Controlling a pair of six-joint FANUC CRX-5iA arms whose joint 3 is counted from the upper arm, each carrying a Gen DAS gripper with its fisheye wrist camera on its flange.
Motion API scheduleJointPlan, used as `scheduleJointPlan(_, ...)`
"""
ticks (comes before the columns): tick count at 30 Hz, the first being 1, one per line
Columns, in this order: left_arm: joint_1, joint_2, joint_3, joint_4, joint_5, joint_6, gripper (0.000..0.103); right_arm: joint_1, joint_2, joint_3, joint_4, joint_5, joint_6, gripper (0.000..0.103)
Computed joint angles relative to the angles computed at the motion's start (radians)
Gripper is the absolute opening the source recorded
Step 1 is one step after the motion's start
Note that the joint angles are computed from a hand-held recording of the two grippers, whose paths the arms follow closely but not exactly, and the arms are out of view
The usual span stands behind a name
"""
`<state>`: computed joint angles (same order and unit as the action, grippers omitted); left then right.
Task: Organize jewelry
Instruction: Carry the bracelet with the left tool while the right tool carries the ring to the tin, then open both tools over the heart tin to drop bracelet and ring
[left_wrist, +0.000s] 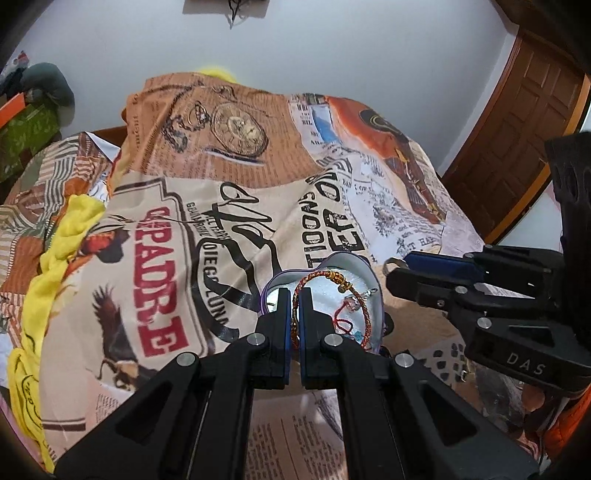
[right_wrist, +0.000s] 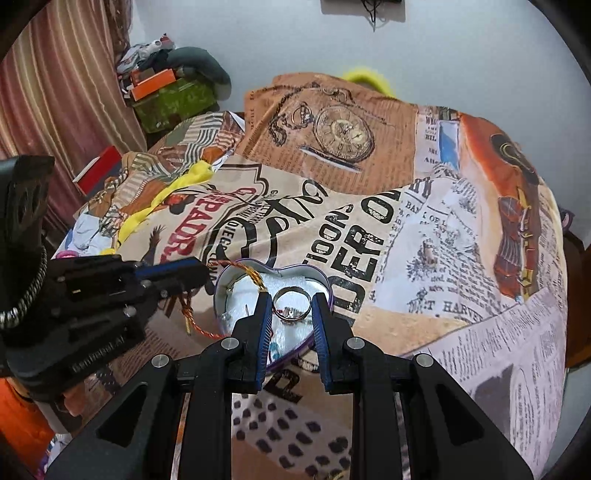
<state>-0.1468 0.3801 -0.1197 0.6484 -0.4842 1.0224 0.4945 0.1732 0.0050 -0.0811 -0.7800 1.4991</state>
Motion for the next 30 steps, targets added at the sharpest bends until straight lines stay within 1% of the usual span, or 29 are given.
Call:
scheduleJointPlan(5,0.000,0.033,0.035,-0.023,-0.026,0.015,0.002,-0.018,0.055,0.070,-0.058,-0.060,0.038,0.020)
scheduleJointPlan(10,0.004,0.047,0.042,-0.013,-0.038,0.006,0.002,-0.039,0.098,0.128,-0.121,-0.119,0.068,0.020)
scheduleJointPlan(14,0.008,0.057,0.049,-0.004,-0.054,0.001,0.002,-0.041,0.118,0.152,-0.137,-0.150,0.083,0.020)
scheduleJointPlan(20,0.008,0.052,0.049,-0.016,-0.058,-0.001,0.002,-0.058,0.143,0.195,-0.194,-0.194,0.114,0.020)
scheduleJointPlan(25,0.011,0.037,0.043,-0.017,-0.060,0.003,0.003,-0.067,0.168,0.243,-0.227,-0.259,0.121,0.020)
scheduleJointPlan(28,0.013,0.022,0.036,-0.024,-0.058,0.009,0.003,-0.062,0.159,0.235,-0.209,-0.257,0.106,0.020)
scheduleJointPlan(30,0.013,0.007,0.029,-0.033,-0.056,0.014,0.003,-0.054,0.136,0.209,-0.180,-0.231,0.086,0.020)
